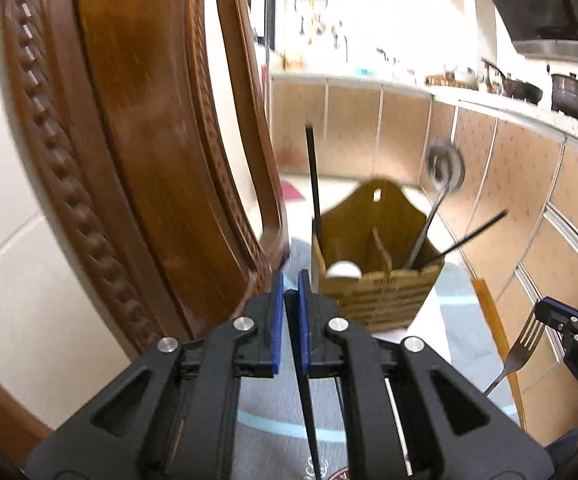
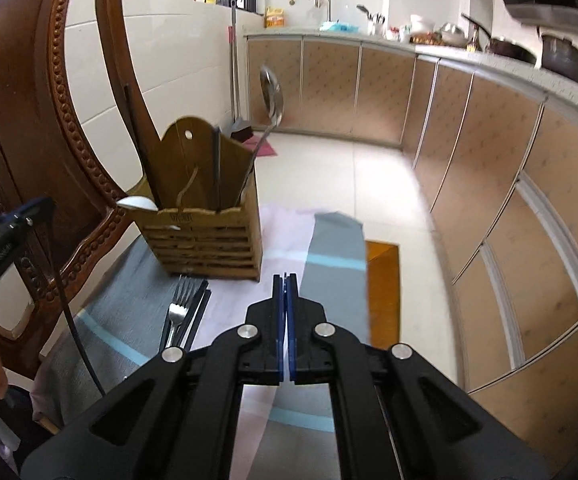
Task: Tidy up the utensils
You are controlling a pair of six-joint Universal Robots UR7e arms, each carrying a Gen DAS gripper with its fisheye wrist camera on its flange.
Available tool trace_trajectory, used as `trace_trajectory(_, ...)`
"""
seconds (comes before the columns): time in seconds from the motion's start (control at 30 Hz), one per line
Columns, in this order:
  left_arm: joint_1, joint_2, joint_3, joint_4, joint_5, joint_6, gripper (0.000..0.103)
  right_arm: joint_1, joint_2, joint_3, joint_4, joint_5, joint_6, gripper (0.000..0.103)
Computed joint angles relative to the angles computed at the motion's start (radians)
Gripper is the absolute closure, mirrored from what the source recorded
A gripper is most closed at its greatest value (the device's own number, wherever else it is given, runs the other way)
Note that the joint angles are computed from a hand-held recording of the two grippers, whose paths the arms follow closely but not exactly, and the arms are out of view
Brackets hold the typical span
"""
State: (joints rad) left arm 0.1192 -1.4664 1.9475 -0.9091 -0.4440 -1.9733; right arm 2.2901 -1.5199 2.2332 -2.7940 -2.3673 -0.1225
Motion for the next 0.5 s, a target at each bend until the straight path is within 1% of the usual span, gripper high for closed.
trace_trajectory(0.07,-0.018,0.014,-0.033,0.092,0.012,-0.073,0.096,0.032,0.016,-0.003,-0.044,-0.050,-0.033,0.101)
trace_trajectory(0.17,-0.024,0.021,-0.057,0.144,0.017,-0.117,0.096,0.080,0.039,-0.014,-0.129,-0.120,-0.107,0.102)
trace_trajectory(0.3,-0.036,0.011,-0.068,0.156,-0.005,-0.116,0.096,0.116,0.044,-0.039,-0.138,-0.147,-0.137,0.102)
trace_trajectory(0.37,-0.040,0.006,-0.067,0.162,-0.012,-0.119,0.096,0.126,0.043,-0.047,-0.125,-0.154,-0.140,0.102)
trace_trajectory(0.4,-0.042,0.002,-0.064,0.160,-0.017,-0.117,0.096,0.122,0.043,-0.050,-0.108,-0.145,-0.128,0.102)
trace_trajectory(0.47,-0.045,0.004,-0.064,0.179,-0.020,-0.137,0.096,0.094,0.014,-0.060,0.005,-0.099,-0.045,0.102)
trace_trajectory(0.5,-0.044,0.004,-0.059,0.176,-0.019,-0.138,0.096,0.068,-0.005,-0.063,0.069,-0.058,0.003,0.102)
